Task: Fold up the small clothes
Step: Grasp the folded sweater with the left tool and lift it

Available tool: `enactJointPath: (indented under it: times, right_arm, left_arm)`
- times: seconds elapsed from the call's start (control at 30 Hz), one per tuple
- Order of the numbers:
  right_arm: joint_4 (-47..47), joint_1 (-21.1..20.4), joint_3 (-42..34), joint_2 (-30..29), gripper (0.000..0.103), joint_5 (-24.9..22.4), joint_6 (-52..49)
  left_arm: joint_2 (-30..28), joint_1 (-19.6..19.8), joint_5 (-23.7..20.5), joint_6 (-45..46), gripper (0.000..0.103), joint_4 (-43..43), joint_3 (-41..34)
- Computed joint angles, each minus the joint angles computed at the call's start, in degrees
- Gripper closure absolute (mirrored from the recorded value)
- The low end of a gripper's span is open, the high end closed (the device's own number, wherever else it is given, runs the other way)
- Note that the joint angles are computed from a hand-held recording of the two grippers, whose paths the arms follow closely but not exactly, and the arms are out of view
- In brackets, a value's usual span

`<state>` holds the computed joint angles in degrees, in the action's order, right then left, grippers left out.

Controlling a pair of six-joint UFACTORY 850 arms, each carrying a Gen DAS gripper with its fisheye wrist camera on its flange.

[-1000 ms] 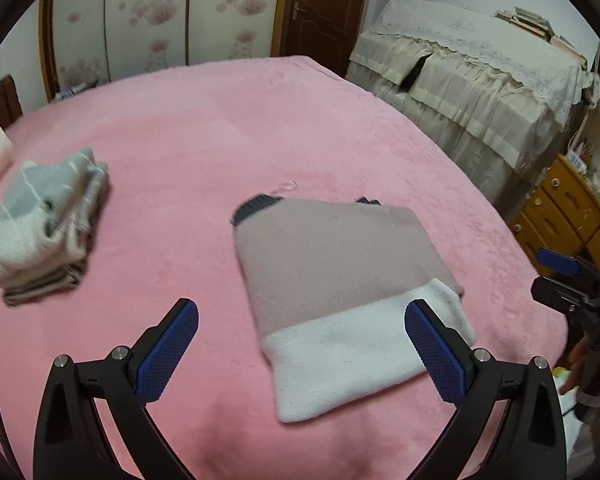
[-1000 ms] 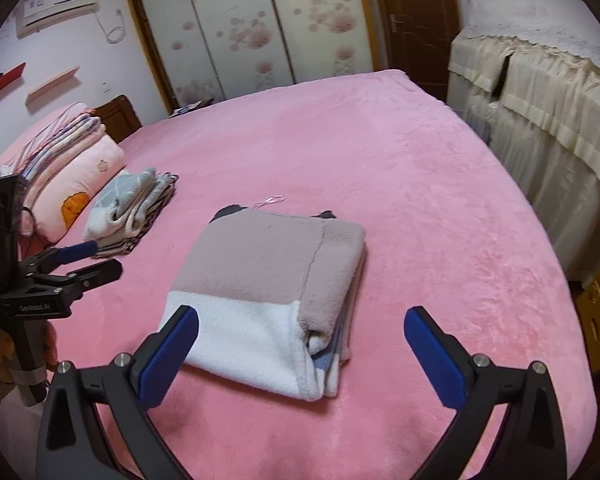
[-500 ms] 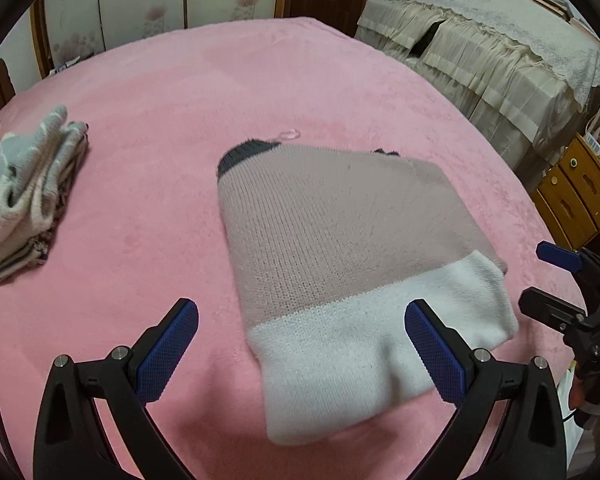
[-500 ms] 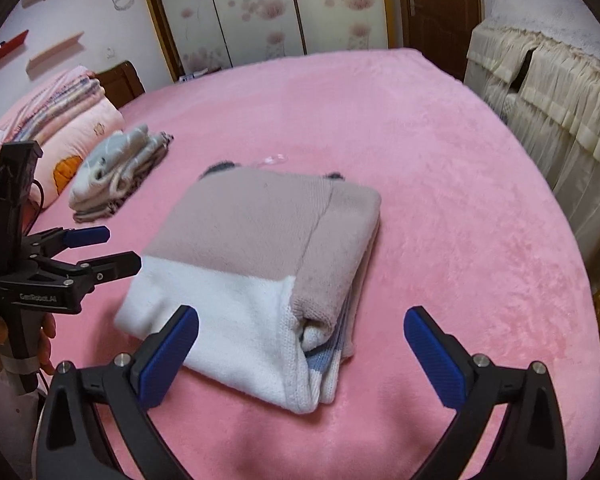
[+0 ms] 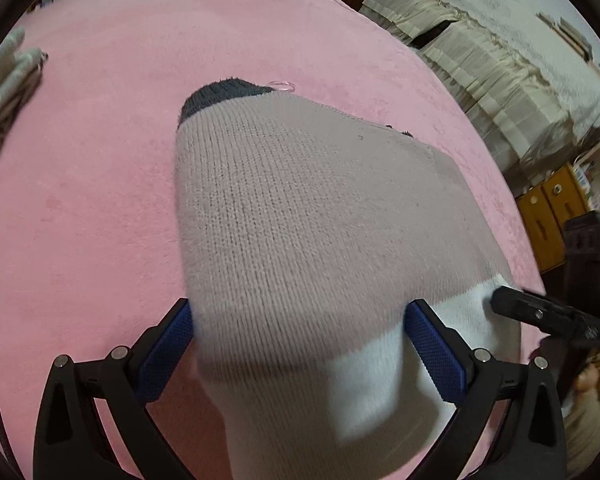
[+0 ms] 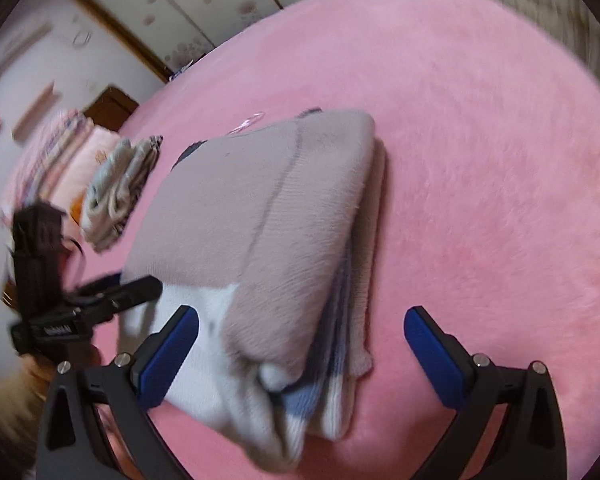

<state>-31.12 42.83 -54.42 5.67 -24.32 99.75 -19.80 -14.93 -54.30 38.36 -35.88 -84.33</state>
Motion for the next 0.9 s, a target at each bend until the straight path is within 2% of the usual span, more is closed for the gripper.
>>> enactJointPath:
  times: [0.13,0.2,0.27,0.3,0.37,0.47,0.57,0.7,0.8,0.87,0.9]
  right_arm:
    - [-3.10,-2.75,4.96,1.78,0.000,10.03,5.21]
    - [-6.04,-3.24,5.57,1.67,0.003,12.38,7.65]
    - [-7.08,-3.96,5.91,1.24,0.015,15.66,7.79]
    - [-4.86,-4.31,5.99,0.98,0.024,17.16,5.53]
    - [-0.61,-4.86,6.13,0.36,0.028,19.65,1.47]
    - [-7.37,-4.71,5.72,-0.35,0.036,19.83,8.13]
    - [-10.05,-4.18,4.88,-0.74,0.049,17.91,10.71]
    - [-6.26,-2.24,1.29,-2.51,0.056,10.45,5.79]
    - [-5.63,-0.29,-2.86,-4.59,0.059,2.97,3.39]
    - [-6.30,0.72,-4.92,-5.49,0.061,-0.60,3.26]
    - [-7.21,1.44,-6.07,-5.89,0.062,-2.50,3.63]
  left_arm:
    - [-2.20,1.32,-3.53,3.02,0.000,-4.44,-0.93]
    - [-3.89,2.12,-6.61,3.54,0.000,-6.47,-1.88]
    - [-5.96,2.98,-10.20,2.89,0.000,-9.02,-2.93]
    - [-6.35,3.16,-10.70,2.75,0.000,-9.67,-2.98]
    - [-6.31,3.16,-10.50,3.57,0.000,-10.48,-2.47]
    - [-5.85,3.11,-9.94,4.82,0.001,-10.83,-1.76]
    - [-4.67,2.44,-7.54,4.49,0.005,-10.07,-0.80]
    - [0.25,0.34,1.47,0.88,0.014,-6.06,3.24]
    - [3.17,-1.39,6.75,-2.10,0.029,-1.84,5.01]
    - [4.57,-2.25,8.32,-2.28,0.041,0.12,5.29]
    - [5.27,-2.68,8.71,-2.06,0.043,1.04,5.26]
